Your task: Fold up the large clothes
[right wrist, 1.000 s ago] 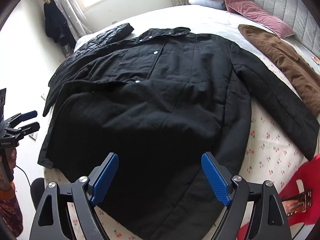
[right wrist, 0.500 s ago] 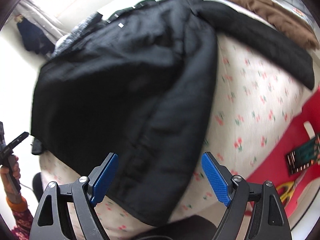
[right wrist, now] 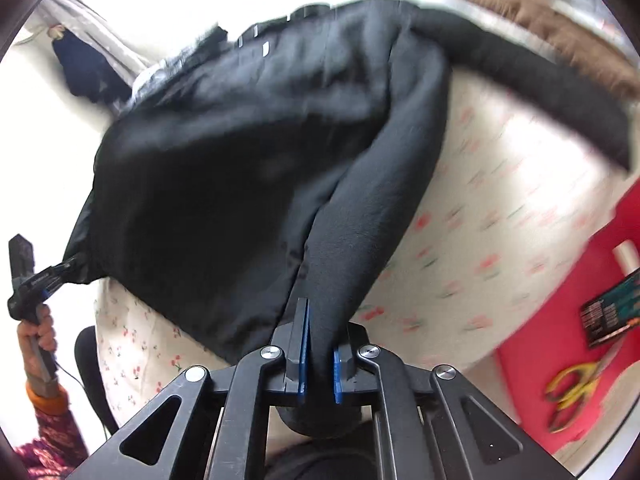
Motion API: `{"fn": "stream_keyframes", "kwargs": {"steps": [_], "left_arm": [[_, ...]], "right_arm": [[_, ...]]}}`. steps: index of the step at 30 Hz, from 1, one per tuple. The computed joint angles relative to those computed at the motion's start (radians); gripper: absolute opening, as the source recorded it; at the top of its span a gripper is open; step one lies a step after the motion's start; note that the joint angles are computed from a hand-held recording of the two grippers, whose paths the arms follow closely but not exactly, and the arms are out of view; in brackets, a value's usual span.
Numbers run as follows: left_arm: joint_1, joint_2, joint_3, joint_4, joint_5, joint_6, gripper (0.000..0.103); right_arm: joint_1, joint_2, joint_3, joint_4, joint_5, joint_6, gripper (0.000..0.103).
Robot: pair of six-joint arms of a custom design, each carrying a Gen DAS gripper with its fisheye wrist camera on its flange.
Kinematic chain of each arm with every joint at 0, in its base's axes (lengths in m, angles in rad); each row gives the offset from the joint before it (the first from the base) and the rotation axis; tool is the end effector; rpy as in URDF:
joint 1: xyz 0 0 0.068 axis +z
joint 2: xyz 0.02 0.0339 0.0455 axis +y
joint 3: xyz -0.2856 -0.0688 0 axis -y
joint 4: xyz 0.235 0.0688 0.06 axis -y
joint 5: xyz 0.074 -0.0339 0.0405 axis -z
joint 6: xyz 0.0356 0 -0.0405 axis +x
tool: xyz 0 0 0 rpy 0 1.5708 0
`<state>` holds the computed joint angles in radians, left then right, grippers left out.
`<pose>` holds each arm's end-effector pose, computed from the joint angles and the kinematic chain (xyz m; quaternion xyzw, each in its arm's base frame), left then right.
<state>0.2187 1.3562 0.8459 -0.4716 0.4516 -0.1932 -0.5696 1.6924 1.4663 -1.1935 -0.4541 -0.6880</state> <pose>0.2498 0.0396 0.2420 -0.1271 0.9262 -0.2106 0.2856 0.2721 -0.1557 0.2980 -0.0745 0.9688 0.1382 0.1915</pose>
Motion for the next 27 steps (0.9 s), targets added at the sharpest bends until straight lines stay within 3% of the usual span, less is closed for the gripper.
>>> {"fn": "stream_keyframes", "kwargs": {"steps": [2,5,6,9,11,12,14,17,23,24,27], "left_arm": [[0.055,-0.050,0.021,-0.076,0.011,0.053,0.007],[0.043,-0.033,0.031,-0.170,-0.061,0.143,0.008],[-0.001,-0.007,0.035,-0.186,-0.127,0.157,0.013],[-0.151,0.034,0.029,-0.203,-0.442,0.141,0.035],[-0.176,-0.011,0.021,-0.190,-0.493,0.137,0.050],[-0.179,-0.043,0.013,-0.184,-0.495,0.132,0.060],[-0.195,-0.096,0.011,-0.159,-0.487,0.124,0.066],[-0.271,-0.124,0.010,-0.118,-0.470,0.131,0.071],[-0.404,0.048,0.023,0.068,-0.431,0.166,0.075],[-0.410,0.116,0.047,0.069,-0.409,0.170,0.077],[-0.423,0.317,0.147,-0.067,-0.350,0.139,0.077]], "right_arm": [[-0.056,0.004,0.079,-0.025,0.029,-0.017,0.007],[-0.094,0.042,0.140,-0.024,0.116,-0.012,0.008],[-0.088,0.043,0.112,-0.013,0.155,-0.011,0.008],[-0.040,0.004,-0.008,0.100,0.324,-0.006,0.017],[-0.024,-0.033,-0.060,0.142,0.335,-0.011,0.023],[-0.016,-0.050,-0.072,0.149,0.331,-0.011,0.026],[-0.009,-0.090,-0.088,0.156,0.304,-0.019,0.048],[0.037,-0.122,-0.112,0.191,0.256,-0.027,0.065],[0.213,-0.132,-0.126,0.197,0.197,0.075,0.066],[0.238,-0.132,-0.137,0.204,0.190,0.092,0.067],[0.335,-0.107,-0.164,0.217,0.167,0.148,0.067]]}}
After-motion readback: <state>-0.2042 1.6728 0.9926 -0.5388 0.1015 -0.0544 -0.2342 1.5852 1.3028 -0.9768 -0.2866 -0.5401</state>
